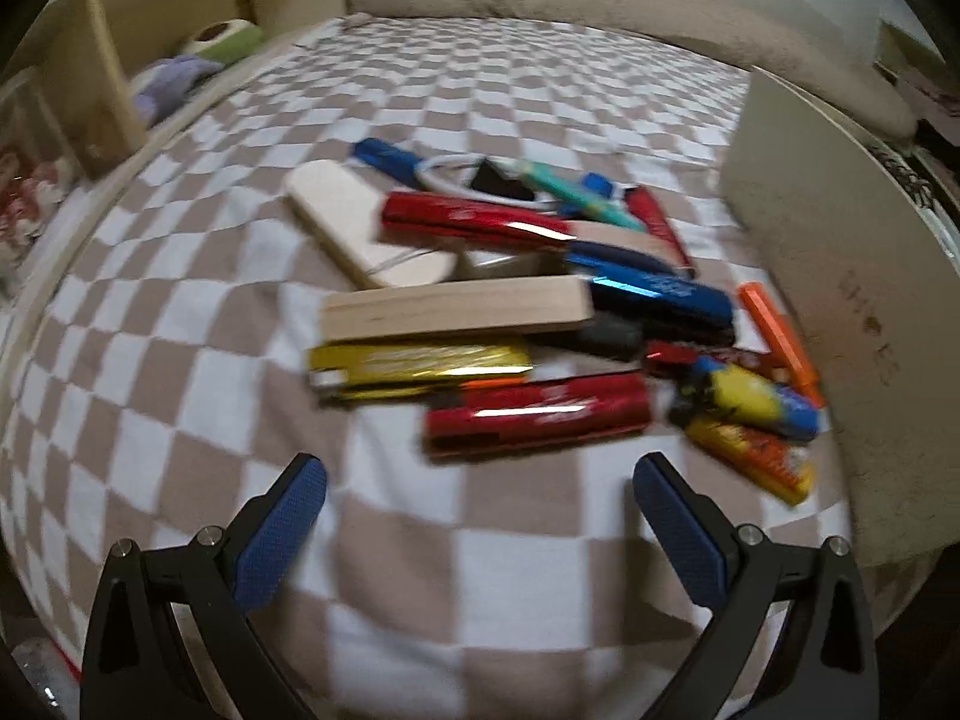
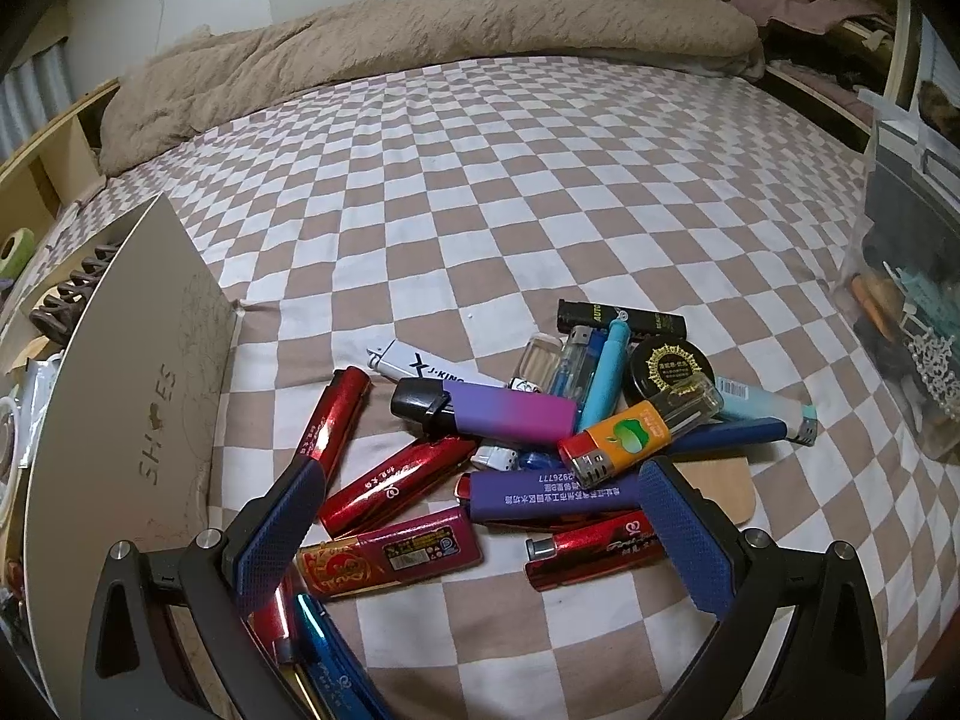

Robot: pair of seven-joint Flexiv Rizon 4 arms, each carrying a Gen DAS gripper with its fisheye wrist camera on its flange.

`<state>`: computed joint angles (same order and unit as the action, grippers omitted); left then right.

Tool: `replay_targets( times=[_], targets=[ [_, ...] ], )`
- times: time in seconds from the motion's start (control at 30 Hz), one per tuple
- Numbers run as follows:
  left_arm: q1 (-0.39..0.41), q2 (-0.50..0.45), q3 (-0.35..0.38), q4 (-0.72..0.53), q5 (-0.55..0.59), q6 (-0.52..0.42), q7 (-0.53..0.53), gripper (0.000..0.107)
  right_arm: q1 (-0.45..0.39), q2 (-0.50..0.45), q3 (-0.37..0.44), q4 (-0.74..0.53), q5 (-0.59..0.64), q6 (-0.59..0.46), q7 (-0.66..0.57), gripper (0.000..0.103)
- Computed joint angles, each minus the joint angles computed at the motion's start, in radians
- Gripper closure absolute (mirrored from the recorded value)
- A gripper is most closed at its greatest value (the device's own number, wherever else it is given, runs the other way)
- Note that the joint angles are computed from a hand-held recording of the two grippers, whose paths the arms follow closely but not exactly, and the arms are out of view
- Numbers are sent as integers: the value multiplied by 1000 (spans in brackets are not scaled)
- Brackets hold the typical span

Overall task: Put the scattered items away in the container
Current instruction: 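Close the left tool on a red lighter while the right tool grasps a red-and-gold lighter, then lift the red lighter toward the box with the left tool while the right tool carries its lighter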

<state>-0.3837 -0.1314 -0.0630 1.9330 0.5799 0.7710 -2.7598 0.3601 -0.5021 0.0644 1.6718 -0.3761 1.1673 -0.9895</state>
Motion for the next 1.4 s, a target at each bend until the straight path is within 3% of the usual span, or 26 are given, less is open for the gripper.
replay_targets(
  times=[0.17, 0.37, 0.53, 0.67, 0.8, 0.9, 1.1, 1.27, 1.33, 1.4],
  targets=[
    [6, -54, 7, -60, -32, -24, 21, 4, -14, -4, 19, -17, 37, -39, -15, 0],
    [-17, -71, 28, -84, 2, -45, -35, 5, -39, -11, 48, -35, 96, -69, -41, 0],
    [-35, -65, 29, -83, 52, -58, -61, 5, -54, -20, 103, -66, 141, -102, -178, 0],
    [-36, -51, 27, -70, 72, -53, -66, 13, -53, -27, 134, -91, 179, -144, -311, 0],
    [-31, -28, 21, -46, 85, -40, -56, 23, -9, -28, 100, -84, 131, -201, -374, 0],
    [-24, -13, 15, -28, 84, -26, -48, 23, 28, -31, 61, -71, 68, -229, -368, 0],
    [-29, -4, -2, -26, 96, -53, -52, 23, 31, -41, 61, -76, 67, -216, -370, 0],
    [-31, 3, -11, -23, 90, -75, -65, 23, 66, -53, 19, -78, 4, -232, -301, 0],
    [-34, 4, -15, -27, 89, -91, -71, 23, 72, -55, 14, -74, -19, -227, -288, 3],
    [-36, 4, -18, -29, 91, -100, -75, 23, 68, -55, 25, -72, -20, -211, -294, 22]
  ],
)
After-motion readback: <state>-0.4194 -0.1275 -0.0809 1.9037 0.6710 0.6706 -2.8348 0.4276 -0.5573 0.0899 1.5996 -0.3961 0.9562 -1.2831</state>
